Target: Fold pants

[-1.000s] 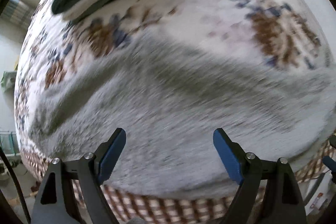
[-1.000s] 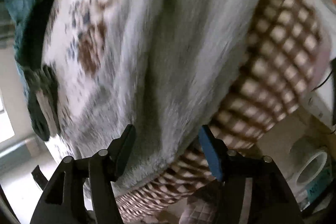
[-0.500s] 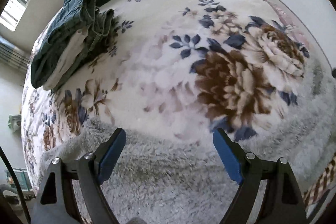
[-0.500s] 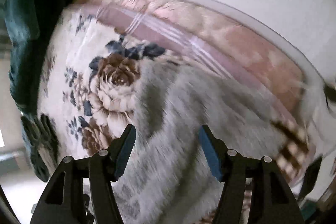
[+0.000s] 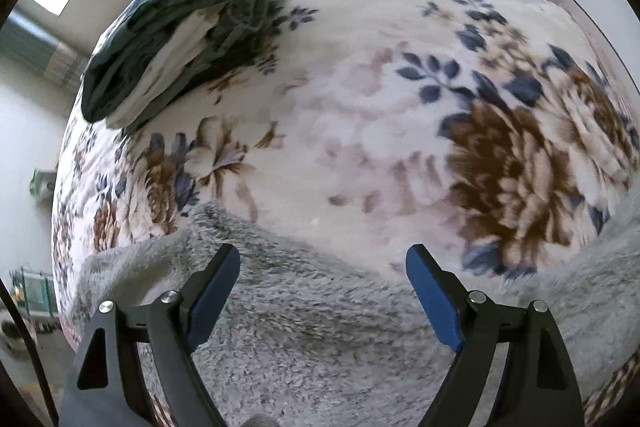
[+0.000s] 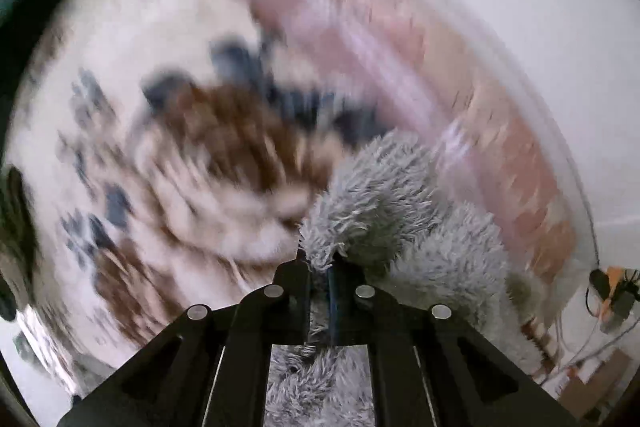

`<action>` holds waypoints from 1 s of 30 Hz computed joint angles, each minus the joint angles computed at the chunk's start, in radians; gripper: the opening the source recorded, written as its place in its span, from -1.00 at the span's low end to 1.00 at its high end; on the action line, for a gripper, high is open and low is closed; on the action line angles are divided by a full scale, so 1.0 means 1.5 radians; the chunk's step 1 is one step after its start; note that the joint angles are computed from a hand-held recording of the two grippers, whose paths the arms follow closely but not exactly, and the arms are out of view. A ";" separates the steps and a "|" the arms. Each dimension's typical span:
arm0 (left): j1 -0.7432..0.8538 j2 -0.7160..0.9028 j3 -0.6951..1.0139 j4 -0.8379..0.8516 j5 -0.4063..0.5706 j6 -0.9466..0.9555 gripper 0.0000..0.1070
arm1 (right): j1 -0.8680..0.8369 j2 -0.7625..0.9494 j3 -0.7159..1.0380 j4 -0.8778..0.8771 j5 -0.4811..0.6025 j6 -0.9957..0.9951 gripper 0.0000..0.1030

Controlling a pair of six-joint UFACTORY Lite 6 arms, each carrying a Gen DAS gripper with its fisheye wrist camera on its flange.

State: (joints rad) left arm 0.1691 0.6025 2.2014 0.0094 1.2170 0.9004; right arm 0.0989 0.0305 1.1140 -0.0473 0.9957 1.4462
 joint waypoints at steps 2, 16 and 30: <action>0.004 0.050 0.081 0.001 0.035 -0.025 0.59 | -0.021 -0.001 0.027 -0.032 0.026 -0.006 -0.88; 0.012 -0.020 0.036 -0.047 0.105 -0.012 0.59 | 0.049 -0.308 -0.103 -0.005 0.080 -0.006 0.35; 0.060 -0.154 -0.169 -0.044 0.049 0.074 0.59 | 0.430 -0.360 -0.279 -0.150 0.065 0.537 -0.87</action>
State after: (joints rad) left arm 0.2598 0.3712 1.9487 -0.0569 1.2901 1.0111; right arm 0.7443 -0.5099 0.6955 -0.2718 1.0938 2.2518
